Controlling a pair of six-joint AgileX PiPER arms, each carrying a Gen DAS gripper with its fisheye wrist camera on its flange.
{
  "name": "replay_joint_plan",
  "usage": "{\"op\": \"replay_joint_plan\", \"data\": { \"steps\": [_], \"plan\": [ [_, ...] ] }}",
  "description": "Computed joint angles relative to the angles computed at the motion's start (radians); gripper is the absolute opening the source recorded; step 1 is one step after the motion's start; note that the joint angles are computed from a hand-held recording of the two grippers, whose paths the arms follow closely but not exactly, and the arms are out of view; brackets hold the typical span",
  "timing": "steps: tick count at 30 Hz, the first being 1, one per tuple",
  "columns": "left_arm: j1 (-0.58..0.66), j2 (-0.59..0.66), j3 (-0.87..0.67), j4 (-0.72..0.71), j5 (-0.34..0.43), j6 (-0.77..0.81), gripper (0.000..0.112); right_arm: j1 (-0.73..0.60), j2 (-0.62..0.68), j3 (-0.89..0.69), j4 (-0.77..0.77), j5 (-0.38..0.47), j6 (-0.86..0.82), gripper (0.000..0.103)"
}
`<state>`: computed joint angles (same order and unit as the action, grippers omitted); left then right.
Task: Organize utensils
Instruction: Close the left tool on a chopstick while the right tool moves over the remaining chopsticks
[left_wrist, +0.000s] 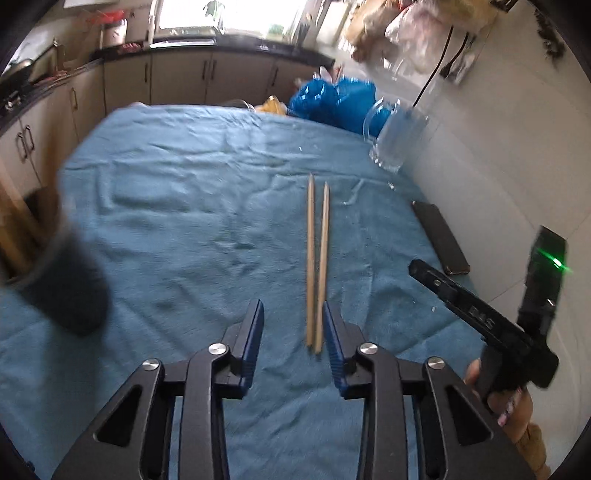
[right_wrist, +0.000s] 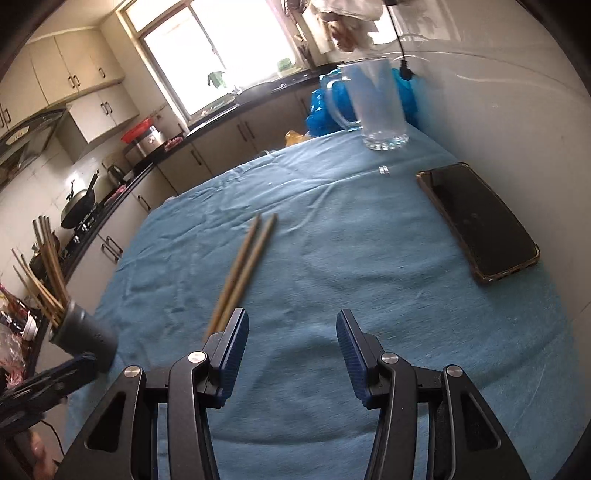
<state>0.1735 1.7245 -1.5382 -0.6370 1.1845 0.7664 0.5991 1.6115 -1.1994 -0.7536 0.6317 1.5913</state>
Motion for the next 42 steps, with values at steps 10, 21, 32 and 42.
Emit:
{"op": "replay_joint_plan", "data": {
  "steps": [10, 21, 32, 42],
  "plan": [
    [-0.238, 0.175, -0.136, 0.090, -0.192, -0.126, 0.029, -0.083, -0.058, 0.199, -0.274, -0.241, 0.307, 0.053],
    [-0.304, 0.300, -0.259, 0.188, -0.215, -0.165, 0.020, -0.134, -0.079, 0.263, -0.415, -0.387, 0.481, 0.053],
    [-0.309, 0.264, -0.216, 0.286, -0.239, -0.243, 0.007, -0.141, -0.053, 0.237, -0.289, -0.382, 0.347, 0.054],
    [-0.031, 0.042, 0.091, 0.108, -0.123, -0.040, 0.007, -0.134, -0.045, 0.222, -0.209, -0.321, 0.297, 0.055]
  ]
}}
